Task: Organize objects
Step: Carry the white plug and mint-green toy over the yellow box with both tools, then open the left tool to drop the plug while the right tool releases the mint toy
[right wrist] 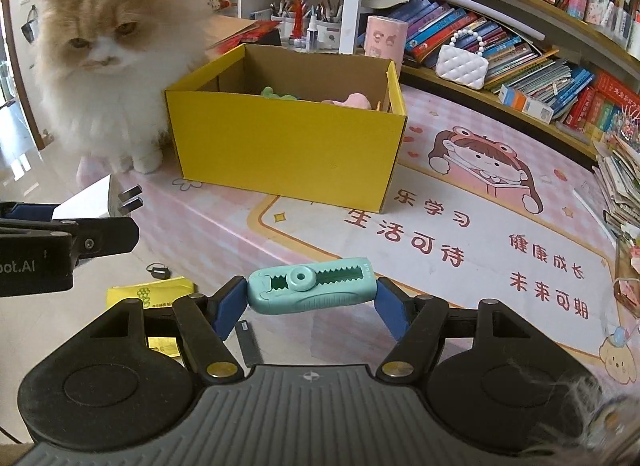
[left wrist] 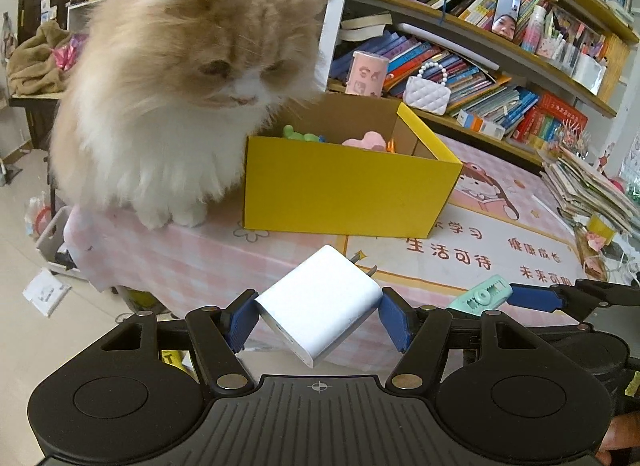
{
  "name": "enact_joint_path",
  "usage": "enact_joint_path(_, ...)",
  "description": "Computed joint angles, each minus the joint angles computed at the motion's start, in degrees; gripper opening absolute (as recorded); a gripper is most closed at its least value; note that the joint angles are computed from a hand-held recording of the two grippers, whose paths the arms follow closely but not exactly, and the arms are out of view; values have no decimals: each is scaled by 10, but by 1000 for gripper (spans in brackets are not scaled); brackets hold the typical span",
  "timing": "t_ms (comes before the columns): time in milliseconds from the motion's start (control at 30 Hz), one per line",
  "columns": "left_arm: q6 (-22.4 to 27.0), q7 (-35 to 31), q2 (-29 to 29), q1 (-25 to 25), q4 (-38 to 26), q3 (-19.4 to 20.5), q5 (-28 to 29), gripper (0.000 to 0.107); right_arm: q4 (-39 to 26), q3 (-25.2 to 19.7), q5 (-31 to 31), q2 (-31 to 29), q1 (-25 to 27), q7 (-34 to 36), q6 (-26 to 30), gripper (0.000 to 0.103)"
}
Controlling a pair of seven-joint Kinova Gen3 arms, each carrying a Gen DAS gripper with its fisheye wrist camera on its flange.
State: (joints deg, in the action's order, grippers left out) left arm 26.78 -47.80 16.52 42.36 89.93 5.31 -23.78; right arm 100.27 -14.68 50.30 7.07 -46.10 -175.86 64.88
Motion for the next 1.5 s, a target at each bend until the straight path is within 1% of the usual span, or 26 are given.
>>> enact_joint_path(167,11,-3,17,3,-23,-3,-2,65,4,9,-3,0,18,16,-29,68)
enact_joint_path(300,21,8,31,20,-48,-19,-22,65,4,19,2,-2,38,36,-59,67)
enact_joint_path(400,23,23,42,35,-69,-34,-45,65,5,26,25,-4,49,47,-78,68)
enact_joint_path(567,8,67,62,69,-110,-74,-103,65,9,39,101,-15,76,48,-122,68)
enact_joint_path(700,2,101,95,85,-168,-102,-132,65,-5,55,148,-11,115,69,-184,68)
enact_joint_path(767,13,109,121,88,-210,-111,-135,65,-22,58,145,-1,141,101,-212,68)
enact_joint_path(800,23,111,136,89,-234,-115,-134,65,-31,50,141,7,167,124,-232,68)
enact_joint_path(867,52,107,167,88,-284,-116,-125,65,-49,21,128,25,220,171,-258,68)
enact_joint_path(967,106,80,211,77,-358,-104,-97,65,-76,-36,107,56,300,241,-282,68)
enact_joint_path(1100,187,35,271,70,-464,-101,-71,65,-114,-136,76,100,406,334,-286,68)
enact_joint_path(1200,249,-5,312,58,-544,-96,-44,65,-148,-216,70,138,473,404,-272,68)
enact_joint_path(1267,289,-28,339,51,-597,-97,-27,65,-176,-269,75,169,507,451,-250,68)
enact_joint_path(1333,325,-56,364,43,-650,-91,-6,66,-216,-322,83,207,527,497,-205,68)
enact_joint_path(1400,363,-74,388,43,-703,-97,10,66,-256,-375,85,244,547,544,-158,68)
enact_joint_path(1433,377,-81,398,42,-722,-98,17,65,-278,-396,78,262,553,567,-135,68)
enact_joint_path(1500,381,-82,402,44,-729,-108,23,65,-320,-424,62,287,557,614,-89,68)
